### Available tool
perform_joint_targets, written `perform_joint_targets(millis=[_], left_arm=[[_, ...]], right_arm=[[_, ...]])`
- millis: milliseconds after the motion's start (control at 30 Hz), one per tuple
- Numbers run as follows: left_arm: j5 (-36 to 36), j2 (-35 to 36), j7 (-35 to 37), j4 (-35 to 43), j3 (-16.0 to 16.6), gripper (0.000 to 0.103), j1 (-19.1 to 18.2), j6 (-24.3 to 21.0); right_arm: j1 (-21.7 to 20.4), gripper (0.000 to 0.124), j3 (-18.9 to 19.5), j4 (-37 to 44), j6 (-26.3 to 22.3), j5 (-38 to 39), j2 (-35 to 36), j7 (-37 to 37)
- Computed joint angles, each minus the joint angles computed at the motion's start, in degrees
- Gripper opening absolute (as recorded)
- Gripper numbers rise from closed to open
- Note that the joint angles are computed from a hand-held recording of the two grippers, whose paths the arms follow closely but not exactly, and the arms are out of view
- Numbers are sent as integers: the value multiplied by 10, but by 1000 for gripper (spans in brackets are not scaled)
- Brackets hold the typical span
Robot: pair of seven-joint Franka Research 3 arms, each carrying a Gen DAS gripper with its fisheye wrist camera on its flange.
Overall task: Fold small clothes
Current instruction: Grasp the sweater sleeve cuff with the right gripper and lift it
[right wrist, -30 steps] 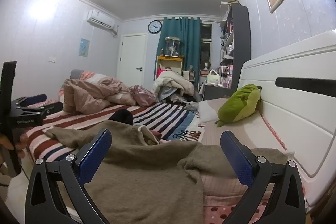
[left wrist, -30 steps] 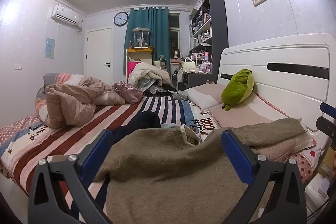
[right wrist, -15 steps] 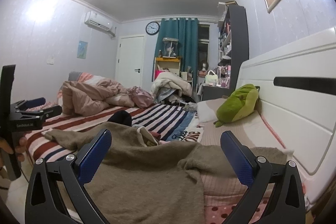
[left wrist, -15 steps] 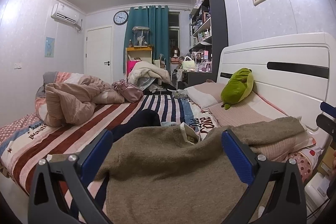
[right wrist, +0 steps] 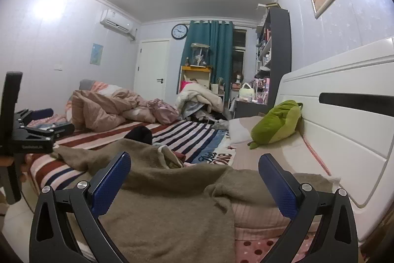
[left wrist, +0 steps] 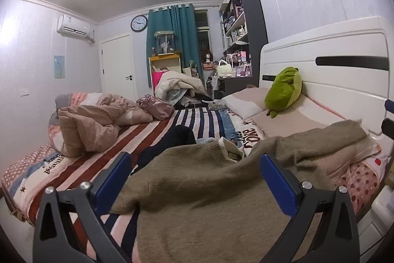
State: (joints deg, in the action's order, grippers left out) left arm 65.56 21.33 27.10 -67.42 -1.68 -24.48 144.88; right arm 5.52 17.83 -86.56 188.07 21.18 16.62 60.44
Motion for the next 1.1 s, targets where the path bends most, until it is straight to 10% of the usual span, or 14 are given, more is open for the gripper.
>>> perform_joint_targets(millis=[167,333,467,667,967,1100], left_arm=[[-42,-3,6,-18,-6,102,21,24],[-184,-5,88,-63,-33,102,70,15],[-301,-37,93,-175,-44,102,124,59],[-451,-47,172,-293,-76,92,178,83],[-756,-10,370,-348,-185,79,238,186],[-770,0,378,-324,-180,51,227,186]], right_arm=[[-51,103,59,8,-23,16,13,-19],[71,103,-121,24,-116,-14,30,89],[79,103,-167,30,-210,-35,63,149],[33,82,-147,21,-311,3,101,165],[29,70,-123,-8,-290,36,92,81],[21,44,-114,-8,-293,65,88,78]])
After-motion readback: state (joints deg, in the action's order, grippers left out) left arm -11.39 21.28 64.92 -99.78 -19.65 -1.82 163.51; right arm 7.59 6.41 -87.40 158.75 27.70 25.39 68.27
